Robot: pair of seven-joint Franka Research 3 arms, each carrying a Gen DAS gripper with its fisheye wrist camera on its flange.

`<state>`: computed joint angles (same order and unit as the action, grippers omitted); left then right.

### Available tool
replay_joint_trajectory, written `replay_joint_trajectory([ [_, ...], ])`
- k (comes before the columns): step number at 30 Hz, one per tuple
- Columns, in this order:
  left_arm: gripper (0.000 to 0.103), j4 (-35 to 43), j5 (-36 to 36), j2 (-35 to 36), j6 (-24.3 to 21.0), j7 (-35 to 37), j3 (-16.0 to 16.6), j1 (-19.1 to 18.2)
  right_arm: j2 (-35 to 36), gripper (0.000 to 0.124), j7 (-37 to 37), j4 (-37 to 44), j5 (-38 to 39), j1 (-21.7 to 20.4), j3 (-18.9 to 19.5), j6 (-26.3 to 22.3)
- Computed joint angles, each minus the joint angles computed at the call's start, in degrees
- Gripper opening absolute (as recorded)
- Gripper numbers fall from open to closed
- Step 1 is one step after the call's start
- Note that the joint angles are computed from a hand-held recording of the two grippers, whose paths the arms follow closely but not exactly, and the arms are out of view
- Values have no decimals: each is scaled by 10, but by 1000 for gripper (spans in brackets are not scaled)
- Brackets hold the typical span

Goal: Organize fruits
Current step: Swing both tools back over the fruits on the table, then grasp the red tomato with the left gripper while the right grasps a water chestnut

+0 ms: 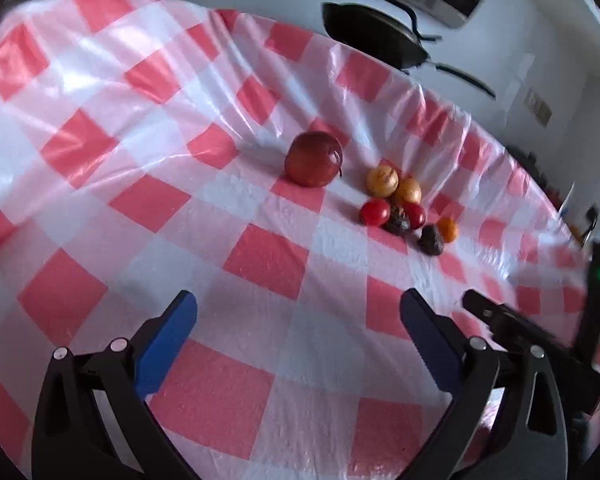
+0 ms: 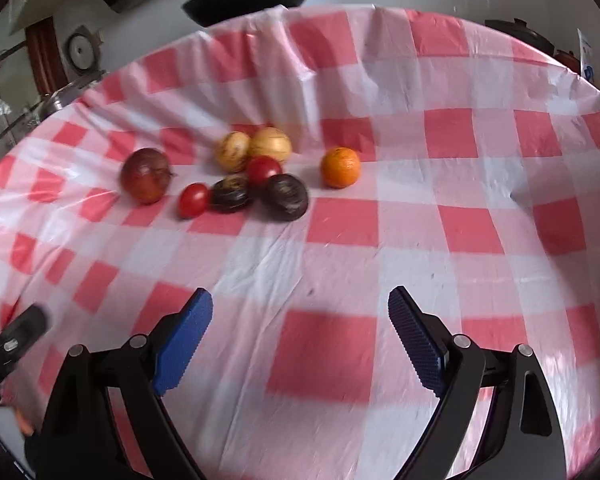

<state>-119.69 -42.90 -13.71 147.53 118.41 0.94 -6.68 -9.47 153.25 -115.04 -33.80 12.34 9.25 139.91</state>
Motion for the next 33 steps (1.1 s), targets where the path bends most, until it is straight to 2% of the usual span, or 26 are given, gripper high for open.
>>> replay_joint_trajectory([
  [4,101,2,-32,2,-12,20,8,-3,36,87,-50,37,26,-1,-18,2],
  [7,101,3,-37,1,-23,34,6,-1,78,85,-114,88,54,3,-33,-20],
  [14,101,4,-39,2,-25,32,1,5,174,67,-212,202,111,23,-70,-60],
  [17,101,5,-43,3,-27,35,1,5,198,65,-224,236,115,34,-84,-70],
  [19,101,6,-49,3,-30,39,3,6,202,48,-217,240,111,41,-93,-65],
  [20,101,6,-51,4,-30,39,2,6,198,40,-214,235,112,44,-95,-61],
  [23,101,5,-55,3,-29,38,2,8,160,40,-196,183,121,47,-93,-28],
  [26,101,5,-56,3,-30,39,1,9,82,40,-130,80,100,45,-82,43],
  [31,101,4,-59,2,-30,40,1,9,-17,40,-43,-44,102,9,-46,129],
  [33,101,4,-60,2,-32,41,1,9,-40,40,-10,-72,88,-12,-26,141],
])
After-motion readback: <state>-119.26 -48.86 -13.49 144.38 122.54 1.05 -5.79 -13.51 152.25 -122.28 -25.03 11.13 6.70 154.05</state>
